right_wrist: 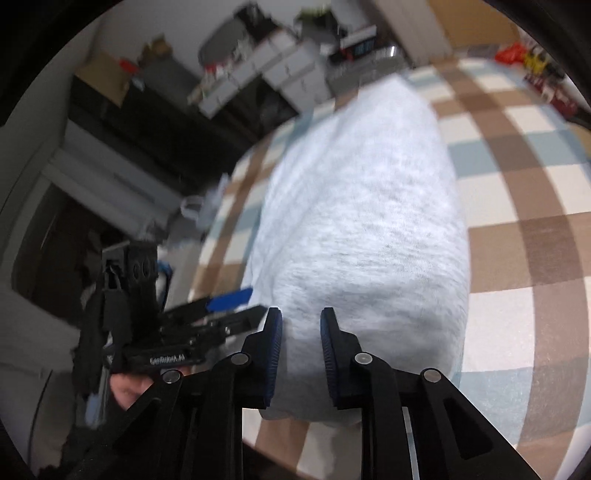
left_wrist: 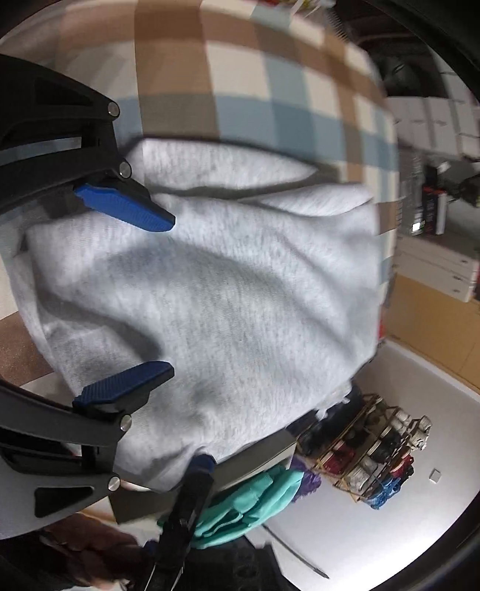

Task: Fold large clothes
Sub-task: 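Grasp the folded grey hoodie stack with both grippers at its end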

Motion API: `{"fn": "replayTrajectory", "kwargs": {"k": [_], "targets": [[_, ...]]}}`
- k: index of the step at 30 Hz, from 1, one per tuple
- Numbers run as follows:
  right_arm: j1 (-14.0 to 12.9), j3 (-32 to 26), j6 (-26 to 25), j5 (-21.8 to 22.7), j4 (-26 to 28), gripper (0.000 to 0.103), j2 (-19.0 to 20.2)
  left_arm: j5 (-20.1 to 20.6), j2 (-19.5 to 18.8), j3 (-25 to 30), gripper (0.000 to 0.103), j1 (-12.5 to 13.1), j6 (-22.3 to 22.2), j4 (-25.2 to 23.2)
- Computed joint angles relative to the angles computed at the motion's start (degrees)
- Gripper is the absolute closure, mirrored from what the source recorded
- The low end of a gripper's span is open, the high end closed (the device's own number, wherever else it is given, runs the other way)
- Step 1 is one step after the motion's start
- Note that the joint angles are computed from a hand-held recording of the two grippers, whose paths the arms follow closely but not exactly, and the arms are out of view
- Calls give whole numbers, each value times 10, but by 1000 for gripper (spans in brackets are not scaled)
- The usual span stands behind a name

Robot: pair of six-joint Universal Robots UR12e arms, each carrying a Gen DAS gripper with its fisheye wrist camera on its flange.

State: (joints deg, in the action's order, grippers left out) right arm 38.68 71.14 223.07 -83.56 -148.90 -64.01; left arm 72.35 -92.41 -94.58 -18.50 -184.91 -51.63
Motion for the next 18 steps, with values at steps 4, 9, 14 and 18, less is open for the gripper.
{"fn": "replayTrajectory", "kwargs": {"k": [4,9,14,18], "targets": [[37,21,-48,-159,-117,40,-2,85,18,-13,35,-27,-1,68],[72,38,-100,-333,-216,13,5,159,33,-35,27,-45,-8,157],[84,28,-135,-389,-220,0,15,229,31,-56,2,-55,-2,256],[60,32,-45,-328,-153,0,6,156,3,-7,1,-21,-57,107]]}}
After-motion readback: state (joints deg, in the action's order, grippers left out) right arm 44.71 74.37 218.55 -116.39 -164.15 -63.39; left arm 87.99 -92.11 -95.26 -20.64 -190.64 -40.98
